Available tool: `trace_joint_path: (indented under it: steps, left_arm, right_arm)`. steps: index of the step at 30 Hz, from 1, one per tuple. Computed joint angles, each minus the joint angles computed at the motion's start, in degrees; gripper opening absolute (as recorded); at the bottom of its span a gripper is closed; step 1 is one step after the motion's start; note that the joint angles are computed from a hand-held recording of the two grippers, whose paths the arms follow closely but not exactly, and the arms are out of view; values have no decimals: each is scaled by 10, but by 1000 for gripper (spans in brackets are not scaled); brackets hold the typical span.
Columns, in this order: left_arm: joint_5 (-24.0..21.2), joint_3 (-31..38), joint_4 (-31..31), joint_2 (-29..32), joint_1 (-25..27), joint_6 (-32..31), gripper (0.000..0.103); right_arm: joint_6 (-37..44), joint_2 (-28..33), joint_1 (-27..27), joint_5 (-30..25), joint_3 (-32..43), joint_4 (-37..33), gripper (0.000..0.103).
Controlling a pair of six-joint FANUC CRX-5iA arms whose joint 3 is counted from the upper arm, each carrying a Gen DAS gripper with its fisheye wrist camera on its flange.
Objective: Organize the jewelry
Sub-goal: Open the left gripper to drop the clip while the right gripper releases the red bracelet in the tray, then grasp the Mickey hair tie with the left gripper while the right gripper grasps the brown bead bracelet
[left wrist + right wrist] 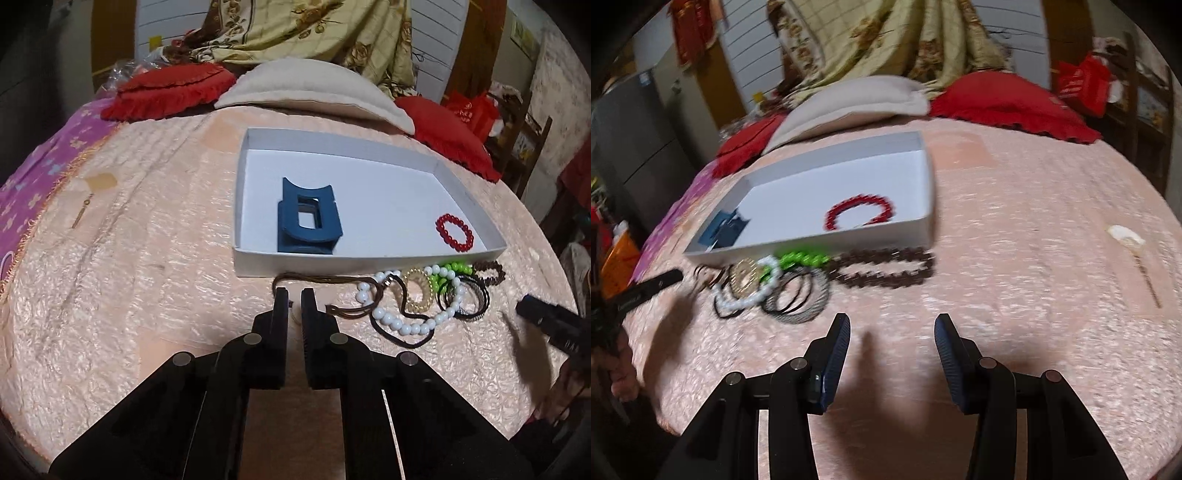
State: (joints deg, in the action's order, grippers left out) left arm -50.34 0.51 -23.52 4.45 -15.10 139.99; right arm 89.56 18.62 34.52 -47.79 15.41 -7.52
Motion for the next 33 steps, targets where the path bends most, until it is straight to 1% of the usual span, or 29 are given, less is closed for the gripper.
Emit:
trace_joint_path:
  steps: [2,5,6,8,10,12,13,14,17,20,21,22,23,26,28,29,30,31,33]
  left_arm:
    - [-2,0,9,3,4,-5,5]
    - [-8,4,24,11,8,-21,5]
    - [-12,5,22,12,7,-17,6]
    - [-17,6,17,12,7,-8,7]
    - [-9,1,15,5,9,2,12]
    - [-2,-3,9,0,9,11,33]
    - [-3,-3,4,-1,7,16,37]
    - [-3,-4,0,-2,7,21,39]
    - [1,-8,12,-3,13,13,39]
    - [3,-9,31,4,18,-9,39]
    - [3,-8,34,6,17,-15,39]
    - [5,-8,40,8,17,-27,39]
    - [6,-7,46,11,17,-36,39]
    - [1,3,53,24,14,-61,40]
    - [-4,9,53,31,13,-65,40]
    - [-3,10,58,35,15,-71,41]
    - [-4,13,61,39,16,-73,41]
    - [-5,19,55,44,15,-69,42]
    - [-4,25,48,49,13,-65,48]
  right_arm:
    - [12,4,4,-6,4,-2,45]
    - [6,4,12,15,-4,15,45]
    - [0,7,12,23,-3,18,45]
    - [-35,14,15,47,-6,49,46]
    - [-60,25,10,61,4,58,46]
    - [-64,42,1,63,27,47,46]
    - [-71,47,2,64,31,56,46]
    - [-96,56,7,66,31,91,46]
    - [-86,87,12,12,71,103,46]
    - [-99,87,29,17,55,160,43]
    - [-99,86,34,20,48,176,41]
    - [-91,84,36,20,46,178,38]
    - [-85,83,35,20,44,175,37]
    - [-57,73,36,12,37,161,27]
    - [-45,64,37,7,28,154,18]
    - [-45,58,38,6,21,159,16]
    - [-45,55,39,6,16,161,11]
    - [-41,50,38,8,9,158,9]
    - [-40,46,38,11,3,159,9]
